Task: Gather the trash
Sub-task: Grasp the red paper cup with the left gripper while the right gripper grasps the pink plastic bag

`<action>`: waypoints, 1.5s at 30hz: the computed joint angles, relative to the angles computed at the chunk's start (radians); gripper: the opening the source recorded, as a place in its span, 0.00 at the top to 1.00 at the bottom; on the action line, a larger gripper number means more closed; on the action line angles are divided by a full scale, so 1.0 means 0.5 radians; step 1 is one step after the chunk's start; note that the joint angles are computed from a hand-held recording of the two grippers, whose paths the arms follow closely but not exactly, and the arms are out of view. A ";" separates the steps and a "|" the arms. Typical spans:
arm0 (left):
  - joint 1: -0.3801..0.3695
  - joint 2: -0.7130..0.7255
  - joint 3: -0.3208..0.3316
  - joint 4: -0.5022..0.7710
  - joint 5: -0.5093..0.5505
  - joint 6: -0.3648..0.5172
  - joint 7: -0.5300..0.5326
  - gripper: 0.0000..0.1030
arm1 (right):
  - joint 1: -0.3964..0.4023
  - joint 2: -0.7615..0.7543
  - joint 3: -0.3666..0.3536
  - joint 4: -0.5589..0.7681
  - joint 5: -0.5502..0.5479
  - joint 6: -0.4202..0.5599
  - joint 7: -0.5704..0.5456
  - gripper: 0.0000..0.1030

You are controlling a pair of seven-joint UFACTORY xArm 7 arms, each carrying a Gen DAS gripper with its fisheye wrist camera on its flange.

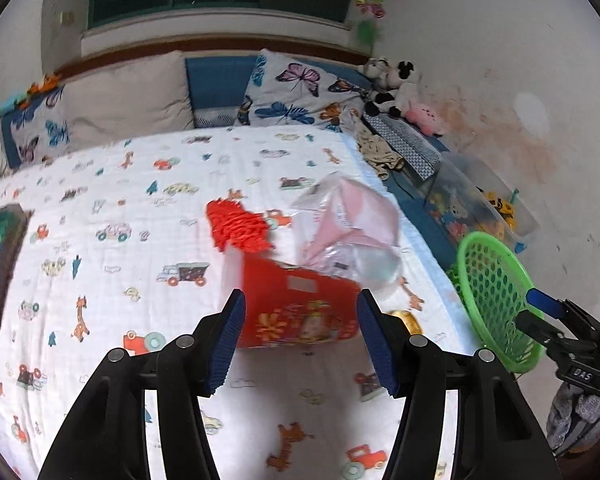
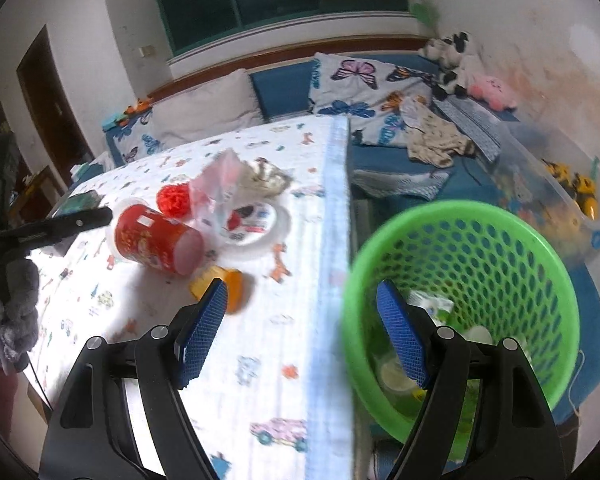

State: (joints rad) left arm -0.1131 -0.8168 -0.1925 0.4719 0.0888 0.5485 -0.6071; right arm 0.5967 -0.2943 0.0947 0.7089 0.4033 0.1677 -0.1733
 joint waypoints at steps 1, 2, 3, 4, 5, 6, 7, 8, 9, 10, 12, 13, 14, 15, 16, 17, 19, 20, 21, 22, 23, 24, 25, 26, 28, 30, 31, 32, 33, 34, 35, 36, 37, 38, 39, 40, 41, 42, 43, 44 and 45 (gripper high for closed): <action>0.000 -0.002 0.016 -0.010 -0.002 -0.005 0.010 0.46 | 0.005 0.018 0.008 0.027 -0.004 0.003 0.003 0.25; -0.008 -0.004 0.039 -0.026 -0.008 -0.021 0.028 0.46 | 0.009 0.030 0.011 0.046 -0.005 0.007 0.002 0.25; -0.016 0.000 0.064 -0.039 -0.017 -0.039 0.052 0.46 | 0.011 0.045 0.016 0.066 -0.006 0.011 -0.001 0.25; -0.009 0.013 0.060 -0.040 -0.018 -0.046 0.055 0.46 | 0.005 0.069 0.032 0.093 -0.017 0.012 0.008 0.25; -0.013 0.016 0.079 -0.047 -0.023 -0.054 0.078 0.46 | -0.002 0.087 0.045 0.113 -0.027 0.015 0.014 0.25; -0.026 0.026 0.102 -0.056 -0.036 -0.072 0.107 0.46 | -0.008 0.103 0.058 0.131 -0.036 0.019 0.021 0.25; -0.029 0.031 0.113 -0.061 -0.046 -0.077 0.126 0.46 | -0.018 0.117 0.076 0.147 -0.051 0.025 0.036 0.25; -0.037 0.051 0.122 -0.054 -0.059 -0.083 0.144 0.46 | -0.023 0.133 0.083 0.163 -0.058 0.028 0.039 0.25; -0.052 0.067 0.145 -0.056 -0.079 -0.100 0.173 0.46 | -0.031 0.151 0.092 0.180 -0.067 0.032 0.044 0.25; -0.069 0.085 0.173 -0.060 -0.106 -0.117 0.202 0.46 | -0.039 0.174 0.104 0.201 -0.078 0.039 0.052 0.25; -0.094 0.118 0.217 -0.066 -0.154 -0.155 0.260 0.46 | -0.050 0.207 0.124 0.235 -0.089 0.052 0.063 0.25; -0.111 0.129 0.242 -0.073 -0.180 -0.175 0.297 0.46 | -0.059 0.224 0.136 0.250 -0.099 0.056 0.071 0.25; -0.127 0.140 0.265 -0.077 -0.205 -0.188 0.334 0.46 | -0.061 0.237 0.139 0.260 -0.096 0.058 0.066 0.25; -0.142 0.141 0.282 -0.084 -0.233 -0.201 0.364 0.46 | -0.065 0.259 0.146 0.283 -0.098 0.064 0.065 0.25; -0.173 0.144 0.315 -0.094 -0.272 -0.219 0.407 0.46 | -0.068 0.268 0.153 0.291 -0.096 0.065 0.063 0.25; -0.190 0.146 0.336 -0.101 -0.302 -0.228 0.444 0.46 | -0.069 0.288 0.160 0.313 -0.091 0.067 0.059 0.25; -0.220 0.163 0.372 -0.111 -0.363 -0.252 0.514 0.46 | -0.063 0.333 0.166 0.364 -0.054 0.074 0.027 0.25; -0.233 0.181 0.389 -0.111 -0.391 -0.256 0.547 0.46 | -0.072 0.356 0.177 0.392 -0.058 0.081 0.031 0.25; -0.250 0.199 0.408 -0.116 -0.423 -0.266 0.583 0.46 | -0.077 0.379 0.187 0.419 -0.053 0.086 0.026 0.25; -0.263 0.209 0.428 -0.120 -0.452 -0.277 0.620 0.46 | -0.076 0.396 0.190 0.439 -0.024 0.092 0.000 0.25; -0.279 0.223 0.443 -0.124 -0.483 -0.291 0.654 0.46 | -0.072 0.423 0.194 0.471 0.019 0.103 -0.036 0.25; -0.287 0.237 0.447 -0.128 -0.505 -0.307 0.683 0.46 | -0.081 0.448 0.208 0.500 0.018 0.107 -0.037 0.25; -0.294 0.238 0.451 -0.137 -0.525 -0.321 0.712 0.50 | -0.093 0.478 0.225 0.531 -0.004 0.108 -0.024 0.25; -0.310 0.238 0.461 -0.147 -0.550 -0.337 0.742 0.57 | -0.102 0.509 0.241 0.565 -0.023 0.110 -0.013 0.26; -0.336 0.220 0.474 -0.167 -0.600 -0.366 0.790 0.64 | -0.116 0.565 0.269 0.621 -0.034 0.108 -0.019 0.27; -0.335 0.182 0.457 -0.195 -0.622 -0.399 0.805 0.71 | -0.130 0.627 0.294 0.688 -0.063 0.120 -0.005 0.28; -0.339 0.158 0.450 -0.207 -0.633 -0.402 0.807 0.74 | -0.138 0.653 0.305 0.712 -0.083 0.120 0.010 0.29; -0.342 0.137 0.444 -0.216 -0.644 -0.400 0.803 0.77 | -0.144 0.691 0.318 0.751 -0.089 0.124 0.011 0.30; -0.352 0.124 0.450 -0.222 -0.655 -0.405 0.811 0.78 | -0.153 0.722 0.333 0.785 -0.077 0.129 -0.001 0.30; -0.349 0.089 0.434 -0.242 -0.660 -0.410 0.800 0.82 | -0.159 0.753 0.345 0.817 -0.081 0.132 0.002 0.31; -0.337 0.052 0.411 -0.260 -0.656 -0.409 0.781 0.85 | -0.166 0.777 0.353 0.842 -0.093 0.136 0.010 0.31; -0.336 0.023 0.407 -0.272 -0.658 -0.404 0.772 0.87 | -0.170 0.809 0.361 0.873 -0.109 0.139 0.017 0.31; -0.336 -0.022 0.403 -0.291 -0.664 -0.394 0.753 0.91 | -0.176 0.838 0.372 0.900 -0.118 0.142 0.017 0.31; -0.330 -0.058 0.395 -0.306 -0.662 -0.386 0.737 0.94 | -0.177 0.860 0.375 0.919 -0.143 0.144 0.032 0.31; -0.326 -0.089 0.392 -0.318 -0.657 -0.377 0.727 0.95 | -0.177 0.885 0.376 0.941 -0.175 0.147 0.053 0.31; -0.298 -0.135 0.362 -0.334 -0.640 -0.353 0.697 0.95 | -0.174 0.923 0.379 0.977 -0.204 0.159 0.074 0.31; -0.288 -0.178 0.354 -0.349 -0.631 -0.327 0.676 0.95 | -0.174 0.954 0.380 1.008 -0.231 0.168 0.094 0.31; -0.286 -0.214 0.357 -0.364 -0.626 -0.309 0.665 0.95 | -0.166 0.982 0.378 1.034 -0.267 0.173 0.125 0.31; -0.278 -0.263 0.354 -0.384 -0.618 -0.289 0.652 0.95 | -0.152 1.020 0.369 1.068 -0.317 0.179 0.163 0.31; -0.258 -0.308 0.340 -0.399 -0.600 -0.262 0.634 0.95 | -0.152 1.048 0.369 1.094 -0.345 0.186 0.181 0.31; -0.245 -0.342 0.334 -0.412 -0.585 -0.241 0.622 0.95 | -0.145 1.080 0.366 1.123 -0.378 0.195 0.208 0.31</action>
